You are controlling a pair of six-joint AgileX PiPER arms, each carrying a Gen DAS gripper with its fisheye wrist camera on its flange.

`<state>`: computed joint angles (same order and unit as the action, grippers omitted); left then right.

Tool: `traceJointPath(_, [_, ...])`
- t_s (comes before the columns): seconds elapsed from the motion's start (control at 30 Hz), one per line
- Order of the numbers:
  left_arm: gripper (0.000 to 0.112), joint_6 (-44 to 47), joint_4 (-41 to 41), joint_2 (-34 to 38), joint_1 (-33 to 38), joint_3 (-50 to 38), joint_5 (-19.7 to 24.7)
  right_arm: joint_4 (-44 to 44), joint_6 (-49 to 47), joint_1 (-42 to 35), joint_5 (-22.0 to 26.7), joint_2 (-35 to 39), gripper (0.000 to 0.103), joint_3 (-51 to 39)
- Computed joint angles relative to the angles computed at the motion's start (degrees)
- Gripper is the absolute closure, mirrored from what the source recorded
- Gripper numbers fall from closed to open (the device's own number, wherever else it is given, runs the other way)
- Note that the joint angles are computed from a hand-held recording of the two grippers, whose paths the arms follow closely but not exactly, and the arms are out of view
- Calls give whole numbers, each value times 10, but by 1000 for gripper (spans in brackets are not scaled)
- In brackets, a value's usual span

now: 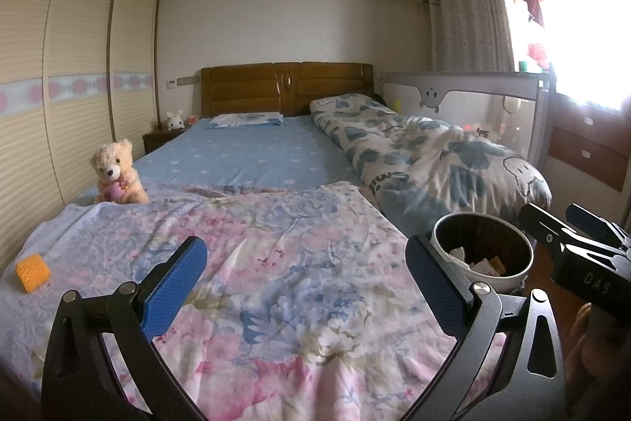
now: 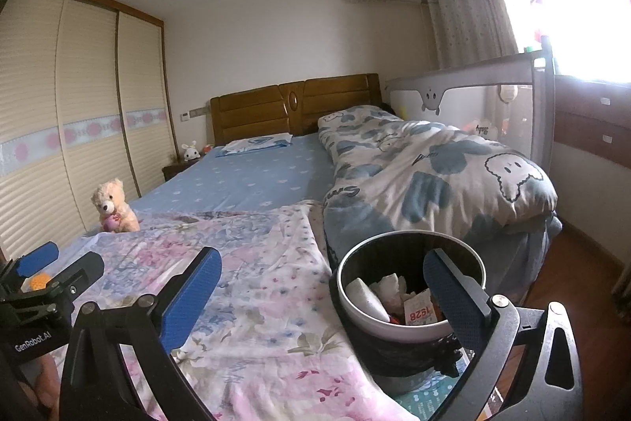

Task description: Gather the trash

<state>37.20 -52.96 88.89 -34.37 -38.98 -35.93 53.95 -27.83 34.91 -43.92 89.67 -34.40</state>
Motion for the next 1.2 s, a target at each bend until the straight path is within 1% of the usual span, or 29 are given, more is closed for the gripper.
traceJointPath(0.37, [9, -2, 1, 1, 0, 1, 0, -5, 5, -2, 2, -1, 0, 1])
traceJointPath(0.77, [9, 5, -8, 3, -4, -2, 1, 9, 4, 15, -5, 17, 0, -13])
traceJointPath(0.93, [9, -8, -3, 15, -8, 1, -6, 20, 6, 28, -12, 29, 0, -20])
traceJointPath(1.17, [9, -20, 11, 30, 8, -6, 8, 36, 5, 39, -9, 44, 0, -37])
traceJointPath(1.2, [9, -22, 13, 32, 11, -7, 11, 26, 11, 31, -4, 41, 0, -33])
